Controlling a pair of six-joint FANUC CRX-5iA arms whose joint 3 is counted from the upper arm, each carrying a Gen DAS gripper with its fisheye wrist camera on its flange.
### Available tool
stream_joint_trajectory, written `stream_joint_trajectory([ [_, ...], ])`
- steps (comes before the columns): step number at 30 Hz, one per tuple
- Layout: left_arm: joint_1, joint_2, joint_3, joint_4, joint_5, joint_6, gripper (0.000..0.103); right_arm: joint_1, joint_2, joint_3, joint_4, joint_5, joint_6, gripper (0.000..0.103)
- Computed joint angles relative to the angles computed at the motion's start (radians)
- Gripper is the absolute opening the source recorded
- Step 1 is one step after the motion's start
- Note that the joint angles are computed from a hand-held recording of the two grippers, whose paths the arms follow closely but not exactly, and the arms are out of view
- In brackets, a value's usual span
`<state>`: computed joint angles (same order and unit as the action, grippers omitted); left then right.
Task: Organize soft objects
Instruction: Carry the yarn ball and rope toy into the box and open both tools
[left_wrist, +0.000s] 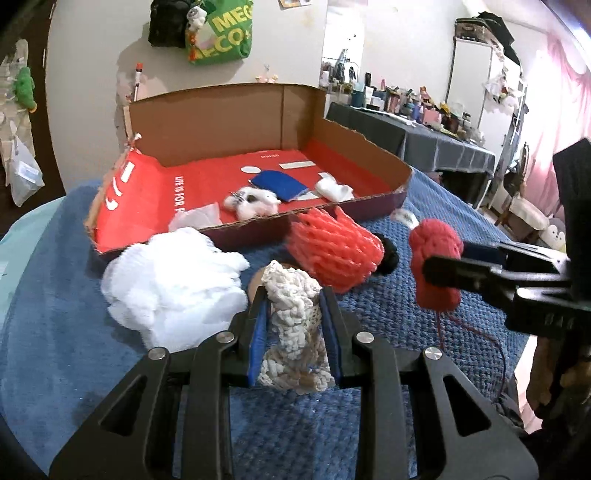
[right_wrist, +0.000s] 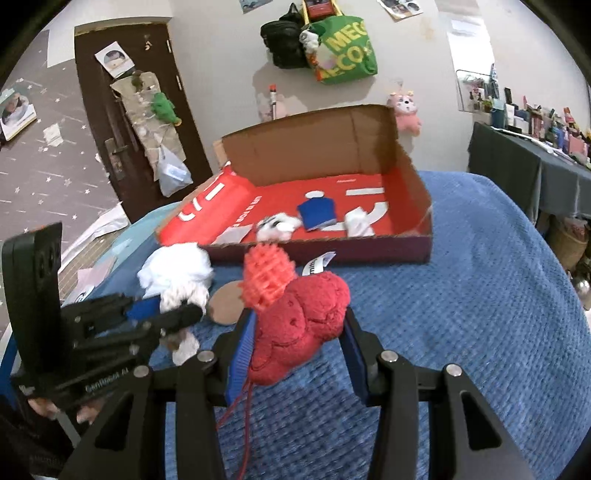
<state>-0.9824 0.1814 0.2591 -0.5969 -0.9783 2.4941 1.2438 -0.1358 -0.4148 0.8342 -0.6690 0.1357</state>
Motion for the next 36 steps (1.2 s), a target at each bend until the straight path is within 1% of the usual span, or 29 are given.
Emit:
stream_joint_trajectory([
  [5, 0.000, -0.008, -0.005, -0.013, -0.004, 0.007, 0.026, 0.008, 0.009, 0.003, -0.021, 0.015, 0.010, 0.048],
  [14, 0.013, -0.027, -0.002, -0.021, 0.005, -0.005, 0.026, 0.004, 0.018, 0.019, -0.016, 0.030, 0.034, 0.048],
  [18, 0.058, -0.032, 0.021, 0.002, 0.020, -0.068, 0.026, -0.019, 0.035, 0.067, -0.010, 0.019, 0.086, 0.048],
  [21, 0.123, -0.024, 0.044, 0.063, 0.056, -0.160, 0.026, -0.055, 0.066, 0.133, -0.035, 0.016, 0.166, 0.048],
  [23, 0.164, -0.014, 0.053, 0.109, 0.087, -0.235, 0.026, -0.086, 0.102, 0.200, -0.074, 0.004, 0.247, 0.048],
  [25, 0.202, 0.024, 0.103, 0.141, 0.064, -0.297, 0.026, -0.114, 0.139, 0.267, -0.119, -0.009, 0.330, 0.048],
  [27, 0.248, 0.054, 0.130, 0.203, 0.072, -0.367, 0.026, -0.154, 0.206, 0.381, -0.206, -0.055, 0.463, 0.049],
  [30, 0.300, 0.115, 0.196, 0.276, 0.044, -0.453, 0.026, -0.210, 0.288, 0.531, -0.348, -0.117, 0.619, 0.049],
  [31, 0.322, 0.136, 0.214, 0.318, 0.041, -0.490, 0.026, -0.229, 0.316, 0.578, -0.382, -0.138, 0.657, 0.049],
  [32, 0.337, 0.151, 0.227, 0.347, 0.036, -0.513, 0.026, -0.250, 0.364, 0.655, -0.426, -0.184, 0.718, 0.049],
  [33, 0.356, 0.179, 0.254, 0.384, 0.018, -0.546, 0.026, -0.261, 0.387, 0.690, -0.448, -0.206, 0.746, 0.049],
  [35, 0.372, 0.217, 0.298, 0.410, -0.015, -0.577, 0.026, -0.291, 0.462, 0.807, -0.509, -0.282, 0.821, 0.049],
  [36, 0.386, 0.240, 0.319, 0.442, -0.030, -0.600, 0.026, -0.307, 0.504, 0.875, -0.551, -0.327, 0.866, 0.049],
])
